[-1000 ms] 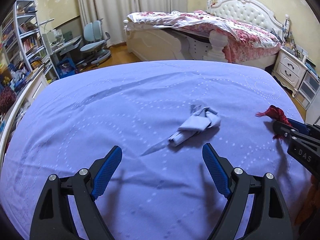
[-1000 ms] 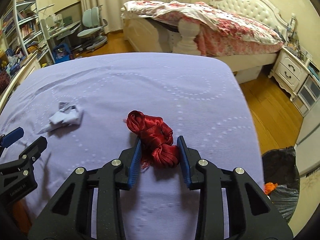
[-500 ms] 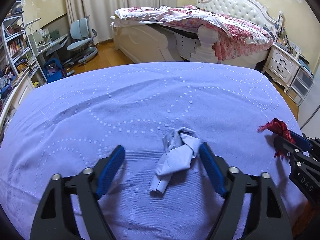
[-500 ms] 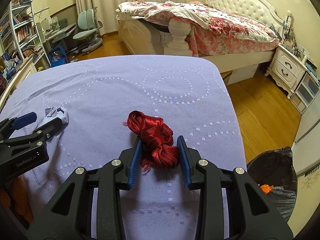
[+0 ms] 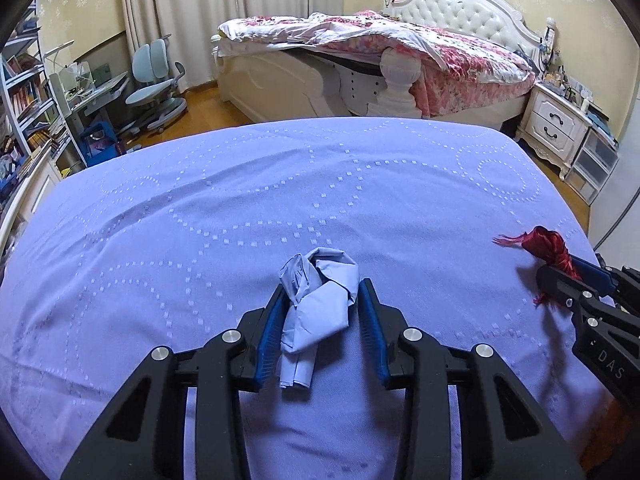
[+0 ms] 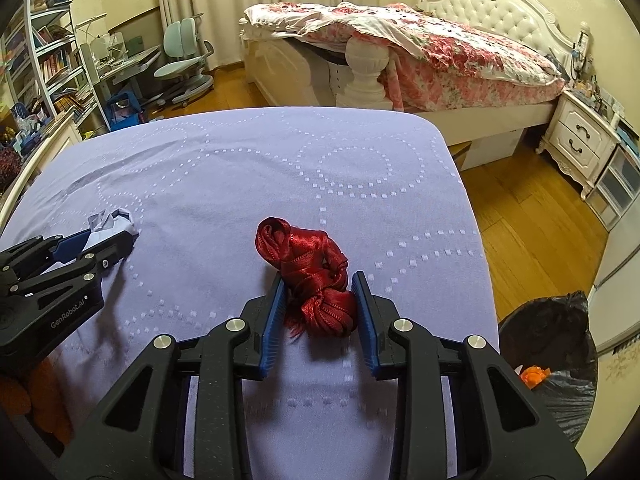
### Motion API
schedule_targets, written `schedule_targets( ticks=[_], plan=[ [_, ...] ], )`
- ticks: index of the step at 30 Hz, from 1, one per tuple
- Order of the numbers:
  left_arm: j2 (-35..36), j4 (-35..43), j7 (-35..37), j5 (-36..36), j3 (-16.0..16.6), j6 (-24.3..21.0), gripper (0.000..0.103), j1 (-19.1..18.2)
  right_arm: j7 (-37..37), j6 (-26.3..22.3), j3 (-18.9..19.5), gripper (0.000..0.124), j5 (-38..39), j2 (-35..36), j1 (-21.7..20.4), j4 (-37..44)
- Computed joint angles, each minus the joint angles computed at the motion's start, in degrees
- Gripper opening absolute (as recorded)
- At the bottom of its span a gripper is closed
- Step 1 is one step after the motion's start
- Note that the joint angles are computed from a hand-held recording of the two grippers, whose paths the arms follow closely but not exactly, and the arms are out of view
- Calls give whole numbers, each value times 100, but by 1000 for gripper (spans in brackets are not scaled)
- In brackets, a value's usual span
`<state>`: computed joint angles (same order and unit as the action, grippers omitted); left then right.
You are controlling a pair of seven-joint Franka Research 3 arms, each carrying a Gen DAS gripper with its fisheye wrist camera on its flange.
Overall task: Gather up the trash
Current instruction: 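Carry the pale cloth and red yarn over the black bin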
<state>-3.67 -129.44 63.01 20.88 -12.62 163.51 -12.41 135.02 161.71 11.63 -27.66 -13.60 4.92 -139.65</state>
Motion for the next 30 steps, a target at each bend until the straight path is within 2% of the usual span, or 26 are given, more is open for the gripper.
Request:
schedule_targets(
  ticks=[7, 15, 30],
  plan=[
    [-437, -449, -93, -123, -65, 119, 38, -91, -131, 74, 26, 31, 306, -341, 61, -342],
    [-778, -764, -359, -44, -161, 151, 38, -167, -384, 125, 220, 31, 776, -850, 34, -823],
    [-1481, -1327, -1088, 289, -448, 242, 38, -288, -893, 8, 458, 31, 1881, -2434, 172, -2055]
  ],
)
